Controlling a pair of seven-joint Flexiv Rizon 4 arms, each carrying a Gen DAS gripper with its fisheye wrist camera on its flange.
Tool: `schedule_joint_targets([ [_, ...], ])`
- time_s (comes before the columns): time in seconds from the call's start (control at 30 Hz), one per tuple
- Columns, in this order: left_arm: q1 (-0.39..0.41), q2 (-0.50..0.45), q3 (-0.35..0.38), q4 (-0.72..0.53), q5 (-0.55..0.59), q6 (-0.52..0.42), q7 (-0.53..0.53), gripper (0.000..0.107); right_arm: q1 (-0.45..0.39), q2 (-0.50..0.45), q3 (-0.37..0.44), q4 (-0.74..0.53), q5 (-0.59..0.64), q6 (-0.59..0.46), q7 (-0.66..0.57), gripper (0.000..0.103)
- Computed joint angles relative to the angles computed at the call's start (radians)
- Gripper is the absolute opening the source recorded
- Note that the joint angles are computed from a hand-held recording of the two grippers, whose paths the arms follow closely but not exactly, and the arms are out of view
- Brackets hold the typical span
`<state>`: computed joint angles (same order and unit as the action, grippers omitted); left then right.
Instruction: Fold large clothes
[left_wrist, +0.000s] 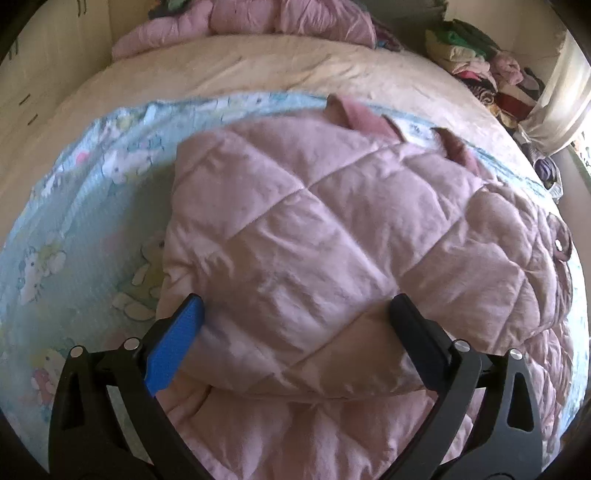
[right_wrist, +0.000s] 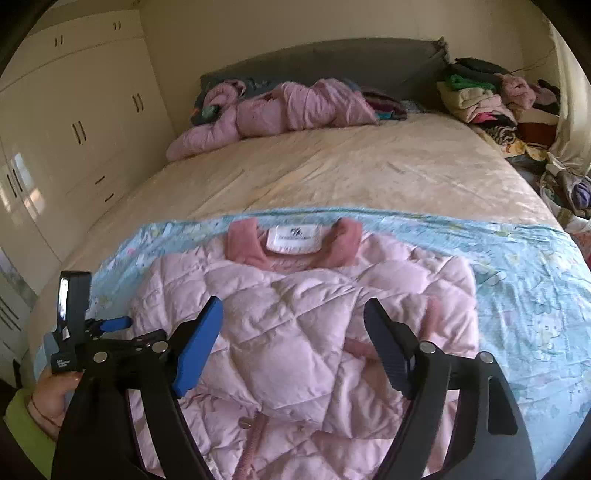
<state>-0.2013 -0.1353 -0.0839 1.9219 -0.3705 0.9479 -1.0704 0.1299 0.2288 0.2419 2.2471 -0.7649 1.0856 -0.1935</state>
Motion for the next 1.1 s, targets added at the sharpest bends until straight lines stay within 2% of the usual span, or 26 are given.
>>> schedule_joint_targets([
  [0.17, 0.012, -0.032, 0.0, 0.004, -0.016, 0.022, 0.008, 0.095, 0.053, -0.085, -0.02, -0.044, 0.131, -0.044, -0.096, 0.08],
  [0.27, 0.013, -0.034, -0.004, 0.013, -0.024, 0.038, 0.017, 0.095, 0.069, -0.125, -0.033, -0.051, 0.172, -0.049, -0.122, 0.08],
  [0.4, 0.013, -0.035, -0.007, 0.018, -0.03, 0.048, 0.025, 0.095, 0.094, -0.192, -0.052, -0.071, 0.289, -0.095, -0.163, 0.082],
  [0.67, 0.013, -0.042, -0.011, 0.026, -0.039, 0.076, 0.043, 0.095, 0.121, -0.269, -0.079, -0.08, 0.201, -0.132, -0.066, 0.087],
  [0.87, 0.011, -0.025, -0.014, 0.049, -0.061, 0.093, 0.06, 0.095, 0.122, -0.253, -0.081, -0.066, 0.195, -0.118, -0.061, 0.087],
  [0.97, 0.013, -0.006, -0.01, 0.057, -0.073, 0.079, 0.068, 0.094, 0.116, -0.21, -0.07, -0.037, 0.221, -0.078, -0.066, 0.087],
  [1.1, 0.014, 0.025, -0.005, 0.081, -0.114, 0.076, 0.098, 0.094, 0.098, -0.143, -0.05, 0.015, 0.185, -0.022, 0.008, 0.086],
])
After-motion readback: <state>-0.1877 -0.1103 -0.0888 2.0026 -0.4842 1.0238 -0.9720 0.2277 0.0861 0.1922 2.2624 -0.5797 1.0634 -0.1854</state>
